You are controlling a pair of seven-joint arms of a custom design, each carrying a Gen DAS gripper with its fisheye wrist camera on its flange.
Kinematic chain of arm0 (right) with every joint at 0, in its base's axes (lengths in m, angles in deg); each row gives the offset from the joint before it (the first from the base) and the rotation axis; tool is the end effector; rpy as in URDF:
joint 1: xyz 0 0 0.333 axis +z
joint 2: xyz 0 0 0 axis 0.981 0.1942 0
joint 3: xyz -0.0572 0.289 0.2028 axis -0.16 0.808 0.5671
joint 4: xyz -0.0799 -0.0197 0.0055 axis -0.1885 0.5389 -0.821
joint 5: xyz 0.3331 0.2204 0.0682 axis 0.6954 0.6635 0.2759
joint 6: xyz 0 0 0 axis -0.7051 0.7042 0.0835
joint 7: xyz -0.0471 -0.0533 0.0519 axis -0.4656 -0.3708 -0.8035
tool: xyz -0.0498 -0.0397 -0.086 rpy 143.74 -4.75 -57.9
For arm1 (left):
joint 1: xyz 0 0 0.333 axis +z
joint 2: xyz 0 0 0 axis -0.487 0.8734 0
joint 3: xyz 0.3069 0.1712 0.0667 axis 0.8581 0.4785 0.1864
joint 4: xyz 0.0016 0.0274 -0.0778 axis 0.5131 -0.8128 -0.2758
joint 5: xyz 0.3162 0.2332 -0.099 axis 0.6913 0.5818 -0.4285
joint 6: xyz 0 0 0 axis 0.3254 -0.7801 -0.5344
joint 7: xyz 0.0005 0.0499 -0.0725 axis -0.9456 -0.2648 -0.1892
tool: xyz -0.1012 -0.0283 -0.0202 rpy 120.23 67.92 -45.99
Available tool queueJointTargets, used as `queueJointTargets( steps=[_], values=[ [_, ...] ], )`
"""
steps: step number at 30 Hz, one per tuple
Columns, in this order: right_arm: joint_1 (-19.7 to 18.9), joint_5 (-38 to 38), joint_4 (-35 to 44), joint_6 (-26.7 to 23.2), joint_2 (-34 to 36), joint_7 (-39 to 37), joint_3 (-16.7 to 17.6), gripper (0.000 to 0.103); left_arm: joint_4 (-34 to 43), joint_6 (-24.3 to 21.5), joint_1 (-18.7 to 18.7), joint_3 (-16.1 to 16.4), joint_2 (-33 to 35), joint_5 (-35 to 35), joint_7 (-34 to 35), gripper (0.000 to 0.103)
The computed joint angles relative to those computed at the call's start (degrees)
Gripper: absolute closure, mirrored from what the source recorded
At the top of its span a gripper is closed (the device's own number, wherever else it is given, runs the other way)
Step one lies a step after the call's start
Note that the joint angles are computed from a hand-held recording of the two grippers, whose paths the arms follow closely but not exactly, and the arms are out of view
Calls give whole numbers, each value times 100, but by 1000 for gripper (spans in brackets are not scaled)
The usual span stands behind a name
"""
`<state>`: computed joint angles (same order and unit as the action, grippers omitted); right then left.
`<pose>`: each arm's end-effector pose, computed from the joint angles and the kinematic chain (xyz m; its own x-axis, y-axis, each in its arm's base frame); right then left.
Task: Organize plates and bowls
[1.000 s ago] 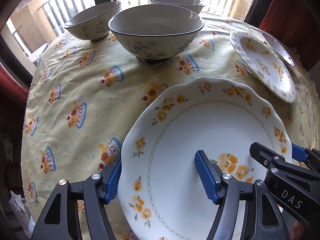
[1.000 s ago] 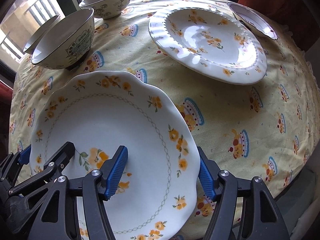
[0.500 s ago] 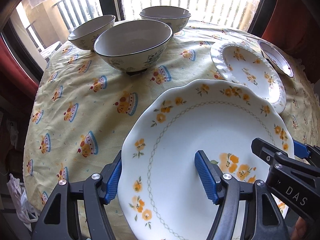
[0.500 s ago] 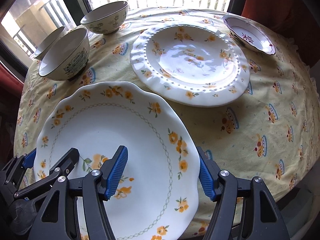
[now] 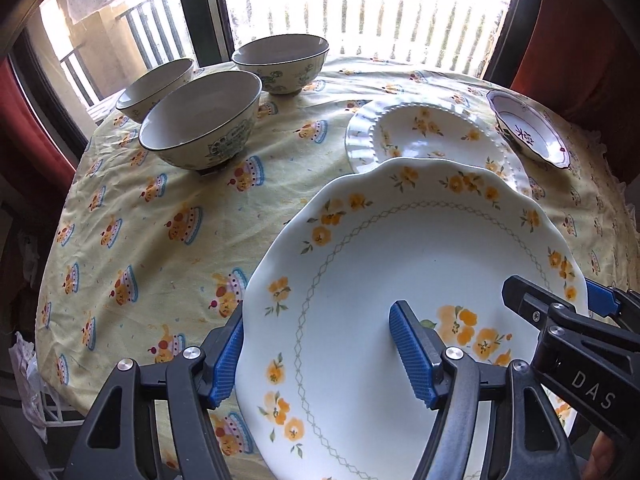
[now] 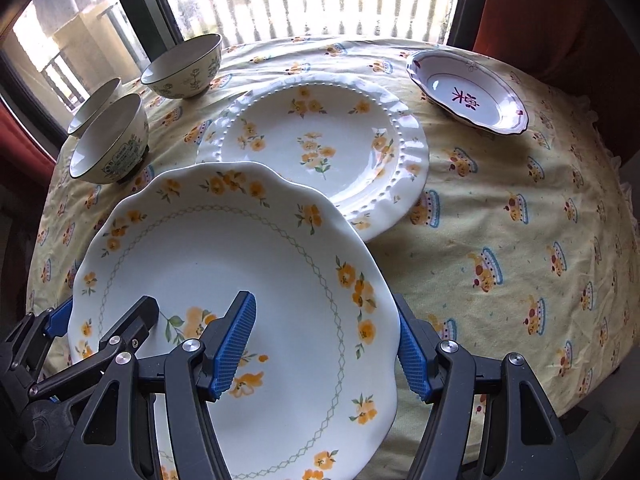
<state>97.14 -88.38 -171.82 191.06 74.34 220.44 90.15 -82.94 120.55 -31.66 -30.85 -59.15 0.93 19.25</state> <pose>0.5861 0.2607 0.3380 -0.2201 -0.9736 -0.0612 -0.9054 0.2272 -0.3586 0.6058 -0.1955 0.3284 -0.2458 -0.9693 0.0009 -0.8813 0.2231 -0.4165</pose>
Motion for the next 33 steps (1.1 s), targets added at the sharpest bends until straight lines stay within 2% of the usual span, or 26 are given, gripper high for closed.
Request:
queueJointTargets(
  steps=[8,15,22,33],
  values=[
    [-332,24,-702,399,-411,-238,-111,33,106,9,-577,156,77,496,-740,34],
    [-486,-405,-1221,568,-775,-60,-361,33,280,58,-850,28,261,668,-1014,34],
    [-800,-328,-1611,640,-981,-198,-415,33,568,-114,-1028,-134,540,661,-1007,34],
    [-1165,7,-1847,684,-922,-654,-445,34,929,-429,-1281,-192,884,624,-1045,32]
  ],
)
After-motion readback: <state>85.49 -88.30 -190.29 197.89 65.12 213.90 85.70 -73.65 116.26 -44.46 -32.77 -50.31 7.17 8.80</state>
